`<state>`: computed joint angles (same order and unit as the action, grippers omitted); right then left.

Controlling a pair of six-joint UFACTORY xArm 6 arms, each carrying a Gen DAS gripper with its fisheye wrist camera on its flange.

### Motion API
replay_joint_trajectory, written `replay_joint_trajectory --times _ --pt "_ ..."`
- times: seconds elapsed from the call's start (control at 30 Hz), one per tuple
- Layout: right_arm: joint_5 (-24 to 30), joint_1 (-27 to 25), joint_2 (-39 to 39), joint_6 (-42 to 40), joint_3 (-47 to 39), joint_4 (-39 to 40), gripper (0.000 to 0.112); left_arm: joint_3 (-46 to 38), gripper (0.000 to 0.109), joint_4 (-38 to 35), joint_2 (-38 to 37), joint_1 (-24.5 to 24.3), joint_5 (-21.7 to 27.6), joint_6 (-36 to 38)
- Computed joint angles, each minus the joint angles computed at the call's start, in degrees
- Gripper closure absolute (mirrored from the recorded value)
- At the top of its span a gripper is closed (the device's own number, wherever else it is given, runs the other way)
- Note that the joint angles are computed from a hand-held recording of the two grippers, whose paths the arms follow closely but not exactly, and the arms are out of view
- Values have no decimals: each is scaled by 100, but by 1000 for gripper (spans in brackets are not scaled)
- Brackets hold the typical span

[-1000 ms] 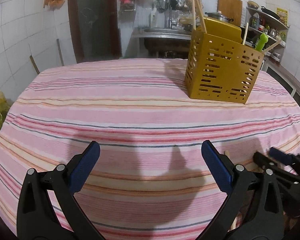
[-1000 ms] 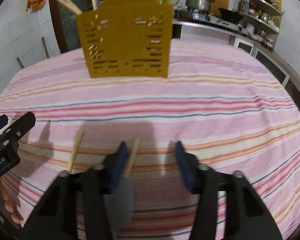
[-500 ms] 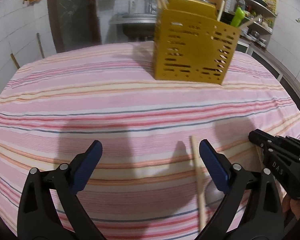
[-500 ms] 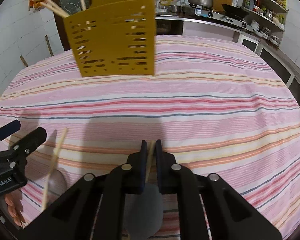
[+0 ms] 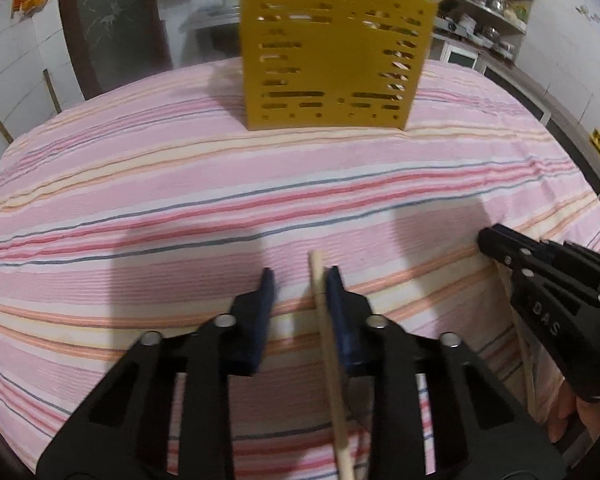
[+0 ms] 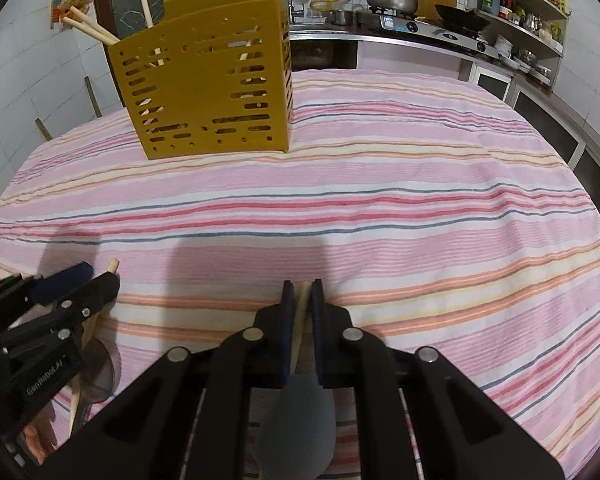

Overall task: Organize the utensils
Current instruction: 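Grasp a chopstick with the left tool and lift both held utensils, then drop the chopstick and blue spoon into the yellow holder, opening both tools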

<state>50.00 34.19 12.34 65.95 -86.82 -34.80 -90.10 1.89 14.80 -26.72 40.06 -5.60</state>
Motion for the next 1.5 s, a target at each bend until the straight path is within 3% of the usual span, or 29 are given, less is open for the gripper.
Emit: replay_joint_trajectory --times 0.2,0.4,0.67,0.97,1.17,1.27,1.37,1.5 --pt "-110 -43 -6 163 28 -17 104 -90 102 -12 110 -6 -35 16" --pt "-297 5 -224 499 222 -341 105 -16 102 -301 42 76 -213 102" --pt "-550 98 -657 1221 462 -1248 106 533 104 -147 -534 93 -1221 -16" --pt "-809 228 -1111 2501 597 -2952 106 1177 104 240 -1255 221 -2561 -337" --pt "-764 337 -1122 2813 508 -3612 106 1486 104 573 -1520 328 -3137 -662" --pt "-699 388 -1088 2962 461 -3940 106 1553 104 303 -1573 339 -3270 -418" --pt "-722 406 -1109 3033 478 -4087 106 1562 104 706 -1559 393 -3402 -756" --pt "-724 449 -1164 3129 439 -4379 106 1491 104 164 -1544 378 -3499 -339"
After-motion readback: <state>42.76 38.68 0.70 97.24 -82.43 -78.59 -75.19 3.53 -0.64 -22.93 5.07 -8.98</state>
